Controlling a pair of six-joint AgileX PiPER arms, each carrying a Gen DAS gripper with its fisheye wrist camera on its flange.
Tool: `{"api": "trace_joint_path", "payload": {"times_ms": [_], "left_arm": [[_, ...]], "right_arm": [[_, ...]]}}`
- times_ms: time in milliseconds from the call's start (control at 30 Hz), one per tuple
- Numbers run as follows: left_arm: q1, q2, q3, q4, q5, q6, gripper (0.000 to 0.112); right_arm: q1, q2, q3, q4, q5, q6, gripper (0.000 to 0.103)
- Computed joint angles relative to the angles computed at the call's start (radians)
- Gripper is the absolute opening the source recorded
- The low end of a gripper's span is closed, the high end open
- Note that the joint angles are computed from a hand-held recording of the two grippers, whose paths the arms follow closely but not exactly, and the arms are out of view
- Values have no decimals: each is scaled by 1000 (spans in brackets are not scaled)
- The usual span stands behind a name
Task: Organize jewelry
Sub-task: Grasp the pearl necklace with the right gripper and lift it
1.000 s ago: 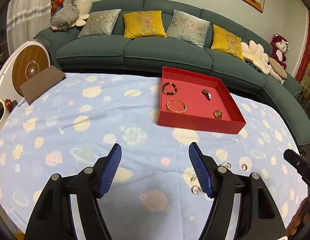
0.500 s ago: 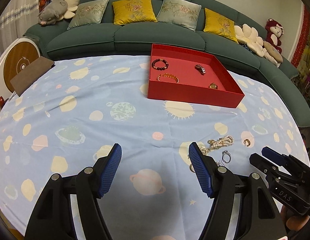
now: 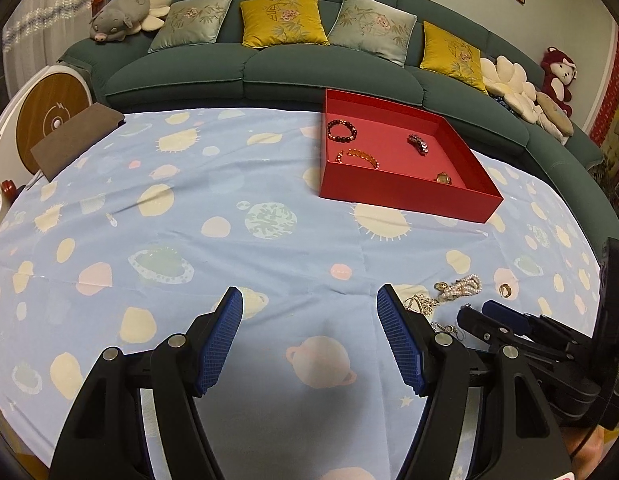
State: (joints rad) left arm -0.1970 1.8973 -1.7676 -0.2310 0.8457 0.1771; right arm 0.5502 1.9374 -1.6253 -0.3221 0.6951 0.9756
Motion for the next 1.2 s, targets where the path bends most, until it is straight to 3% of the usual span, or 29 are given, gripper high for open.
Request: {"api": "trace_joint_path", "payload": {"times_ms": [367, 500, 600, 800, 1200], "left_arm": [[81, 6, 16, -36, 12, 46, 67], [105, 13, 18, -46, 20, 58, 67], [117, 22, 6, -59, 33, 63, 67], [113, 37, -25, -106, 73, 71, 67], [-35, 3, 61, -61, 25, 83, 67]], "right_arm": [[-22, 131, -179, -2, 50, 36, 45], [-8, 196, -283, -42, 118, 36, 44], [11, 228, -339, -85, 187, 30, 18], [14, 165, -250, -120, 142, 56, 16], [9, -141, 49, -252, 85, 208, 16]]}}
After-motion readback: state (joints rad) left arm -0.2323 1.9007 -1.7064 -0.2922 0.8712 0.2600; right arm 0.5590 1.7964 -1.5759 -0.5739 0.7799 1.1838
